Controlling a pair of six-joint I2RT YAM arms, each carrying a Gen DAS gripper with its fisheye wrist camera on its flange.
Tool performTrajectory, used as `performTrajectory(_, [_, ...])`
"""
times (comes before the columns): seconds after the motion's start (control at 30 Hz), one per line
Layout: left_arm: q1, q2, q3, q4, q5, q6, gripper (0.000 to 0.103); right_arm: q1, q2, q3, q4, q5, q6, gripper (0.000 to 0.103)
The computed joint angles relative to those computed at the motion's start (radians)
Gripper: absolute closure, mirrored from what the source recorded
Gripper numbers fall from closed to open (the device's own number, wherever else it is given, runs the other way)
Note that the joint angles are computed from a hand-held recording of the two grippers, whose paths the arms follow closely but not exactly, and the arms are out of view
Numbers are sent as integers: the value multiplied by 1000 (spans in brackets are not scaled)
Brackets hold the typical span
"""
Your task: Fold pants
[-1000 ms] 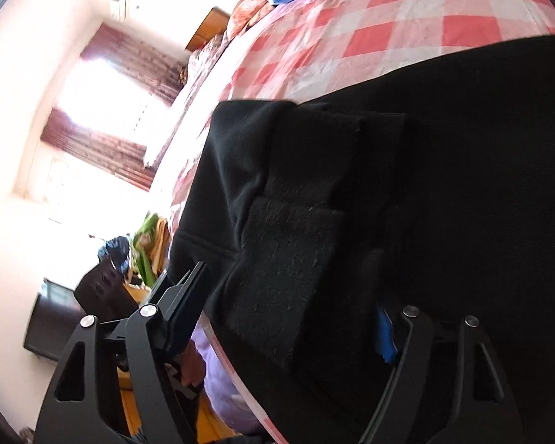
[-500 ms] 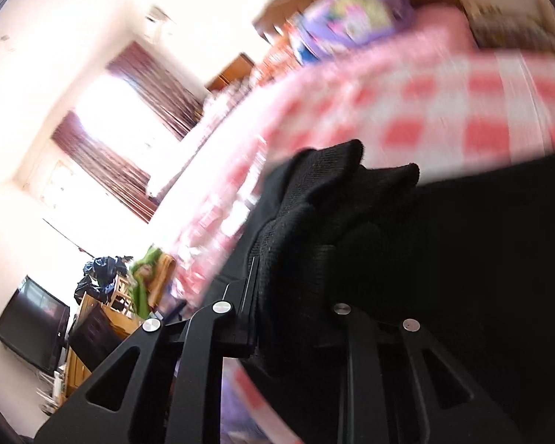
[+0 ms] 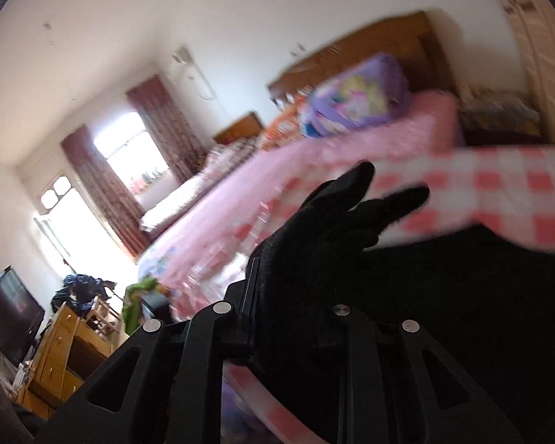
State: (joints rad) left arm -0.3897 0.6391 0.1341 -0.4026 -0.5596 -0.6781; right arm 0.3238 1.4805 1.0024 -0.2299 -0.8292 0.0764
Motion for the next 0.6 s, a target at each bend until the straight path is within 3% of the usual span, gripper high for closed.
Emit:
performTrajectory(0.07, [-26, 89, 6, 46, -31, -16, 1, -45, 78, -61, -19, 32, -52, 82])
performTrajectory(0.13, [29, 95, -7, 93, 31, 2, 1, -58, 187, -109, 24, 74, -76, 82])
performTrajectory(0.2, [30, 118, -2, 105, 30, -8, 1, -105, 266, -178, 175, -27, -23, 82])
performTrajectory(0.33, [-5, 158, 18, 89, -3, -39, 1, -80, 207, -173, 136, 31, -87, 82])
performTrajectory(0.47, [-7, 157, 8, 101, -2, -59, 1, -82, 215, -174, 144, 24, -79, 82])
performTrajectory(0.6, [-14, 142, -1, 98, -1, -92, 1, -60, 66, -208, 142, 53, -96, 82])
